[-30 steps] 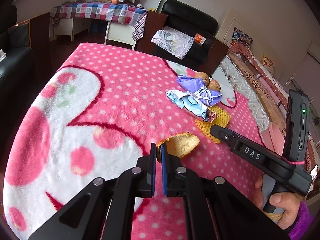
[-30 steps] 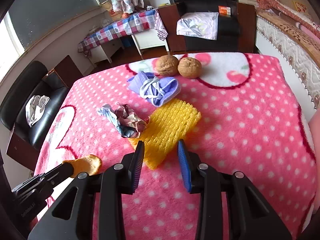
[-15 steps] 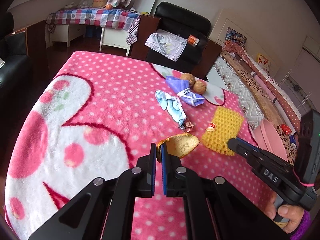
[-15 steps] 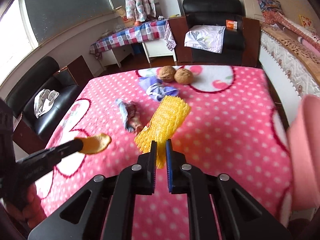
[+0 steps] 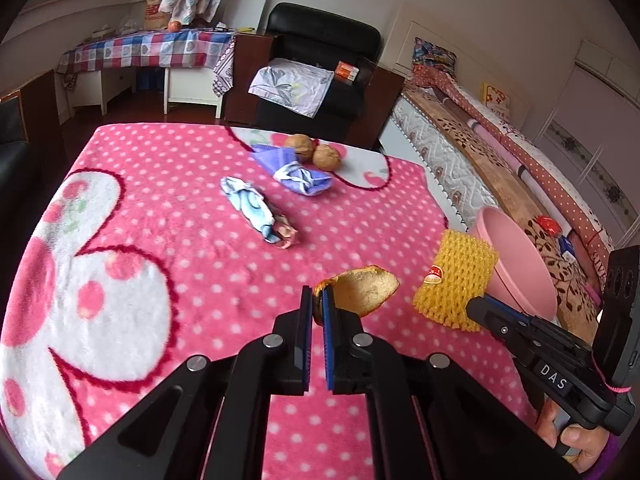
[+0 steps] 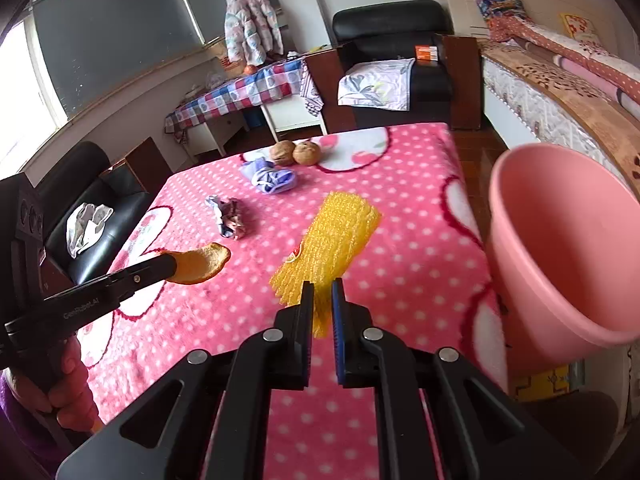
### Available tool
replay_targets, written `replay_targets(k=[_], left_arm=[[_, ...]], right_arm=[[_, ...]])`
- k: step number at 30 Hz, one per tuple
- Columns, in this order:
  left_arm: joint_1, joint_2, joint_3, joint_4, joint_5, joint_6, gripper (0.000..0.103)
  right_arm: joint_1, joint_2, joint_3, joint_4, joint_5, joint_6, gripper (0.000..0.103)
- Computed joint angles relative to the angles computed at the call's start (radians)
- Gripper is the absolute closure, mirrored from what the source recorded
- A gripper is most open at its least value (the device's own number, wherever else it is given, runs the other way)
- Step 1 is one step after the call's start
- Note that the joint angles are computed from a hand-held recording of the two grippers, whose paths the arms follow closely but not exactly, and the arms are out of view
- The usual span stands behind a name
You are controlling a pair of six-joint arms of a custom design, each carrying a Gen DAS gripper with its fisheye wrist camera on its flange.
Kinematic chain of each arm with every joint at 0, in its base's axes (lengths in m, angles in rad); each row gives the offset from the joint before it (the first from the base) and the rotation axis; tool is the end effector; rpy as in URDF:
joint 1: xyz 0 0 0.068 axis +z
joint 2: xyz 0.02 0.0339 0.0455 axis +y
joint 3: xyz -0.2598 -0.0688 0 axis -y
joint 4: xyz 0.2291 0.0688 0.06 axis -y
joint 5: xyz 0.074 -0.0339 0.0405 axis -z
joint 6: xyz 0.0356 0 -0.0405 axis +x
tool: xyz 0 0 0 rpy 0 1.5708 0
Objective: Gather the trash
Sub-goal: 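Carry the peel and yellow mesh over the pink basin and open both tools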
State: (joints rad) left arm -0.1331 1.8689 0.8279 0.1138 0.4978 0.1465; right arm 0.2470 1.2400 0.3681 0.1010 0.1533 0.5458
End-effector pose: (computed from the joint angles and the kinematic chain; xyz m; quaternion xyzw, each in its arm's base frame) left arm 0.3219 -0.0602 0.1103 0.2053 0.8996 -0.2316 0.3081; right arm 0.2023 0.0454 0.1464 0.1662 0.9037 0.0848 0.3854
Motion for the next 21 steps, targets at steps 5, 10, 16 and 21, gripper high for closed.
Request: replay_targets(k=[5, 10, 16, 21], left_arm=[[-0.053, -0.027, -0.031, 0.016, -0.001, -0.007, 0.099], [-0.118, -0.035, -0.039, 0.029, -0.018, -0.024, 0.099], [-0.229, -0.053, -0.02, 0.038, -0.056, -0.054, 0.099], [-0.331, -0.055, 0.016, 0.03, -0.094, -0.065, 0.099]], right_arm=[[-0.042, -0.127, -0.055, -0.045, 0.006, -0.003, 0.094], [-0.101, -0.28, -0.093, -0.133, 0.032, -0.04, 0.094], [-0.279, -0.477, -0.141, -0.249, -0.032, -0.111, 0.094], [-0.511, -0.593, -0.166, -0.317, -0.155, -0.203, 0.094]])
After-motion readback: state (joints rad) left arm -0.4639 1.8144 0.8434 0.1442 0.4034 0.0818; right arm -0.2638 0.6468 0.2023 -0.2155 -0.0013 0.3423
